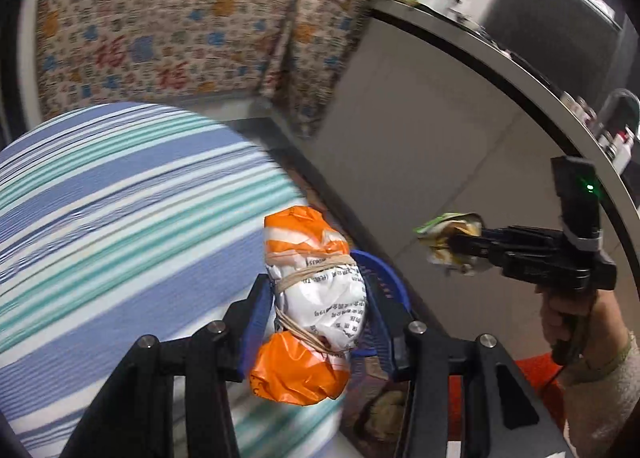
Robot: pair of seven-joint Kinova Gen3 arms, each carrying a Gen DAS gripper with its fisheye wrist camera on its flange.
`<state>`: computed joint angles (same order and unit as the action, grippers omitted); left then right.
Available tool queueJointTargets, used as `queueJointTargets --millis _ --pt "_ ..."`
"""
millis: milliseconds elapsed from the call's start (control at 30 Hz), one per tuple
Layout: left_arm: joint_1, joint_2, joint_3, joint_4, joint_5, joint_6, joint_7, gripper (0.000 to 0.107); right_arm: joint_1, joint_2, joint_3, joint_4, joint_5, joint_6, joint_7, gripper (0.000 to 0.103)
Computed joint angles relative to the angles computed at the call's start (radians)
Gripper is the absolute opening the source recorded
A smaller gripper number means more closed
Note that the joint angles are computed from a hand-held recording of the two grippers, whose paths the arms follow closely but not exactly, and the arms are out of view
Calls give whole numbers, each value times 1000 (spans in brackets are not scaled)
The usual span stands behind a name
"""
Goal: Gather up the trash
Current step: 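Carry the wrapped item and foil wrapper over the blue wastebasket with both tools, then open both tools to drop the wrapped item and foil wrapper into the wastebasket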
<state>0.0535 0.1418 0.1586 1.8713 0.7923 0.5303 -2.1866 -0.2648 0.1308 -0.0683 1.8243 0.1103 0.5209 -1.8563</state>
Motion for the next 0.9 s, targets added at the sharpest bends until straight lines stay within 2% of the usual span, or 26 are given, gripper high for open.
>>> queueJointTargets --millis 33,133,267,333,433,533,767,833,867,900 --pt "46 33 18 -34 -33 -16 41 47 18 -3 7 7 -9 0 16 27" --pt "185 120 11 -119 -154 -55 163 47 79 -1 33 35 -36 -5 65 27" --pt "371 237 -68 -225 -316 -68 325 47 162 35 43 46 -110 -23 159 27" --pt "423 299 -91 -283 -389 -48 407 47 206 61 40 46 -161 -36 211 27" --pt "435 376 -60 -350 -506 -45 513 47 270 100 26 43 -240 -53 284 27" --pt "410 434 1 -392 -612 -59 594 47 344 145 -3 36 -342 -59 371 27" --pt "369 540 53 -477 -634 -47 606 49 451 263 -64 -7 -499 -74 469 29" --pt "377 572 43 -514 -640 -28 621 49 501 297 -97 -15 -555 -81 507 36" --pt "386 581 33 -525 -645 -18 635 54 521 312 -112 -20 -580 -87 522 37" --pt "389 591 27 -533 -643 -17 637 64 557 326 -141 -19 -618 -97 551 47"
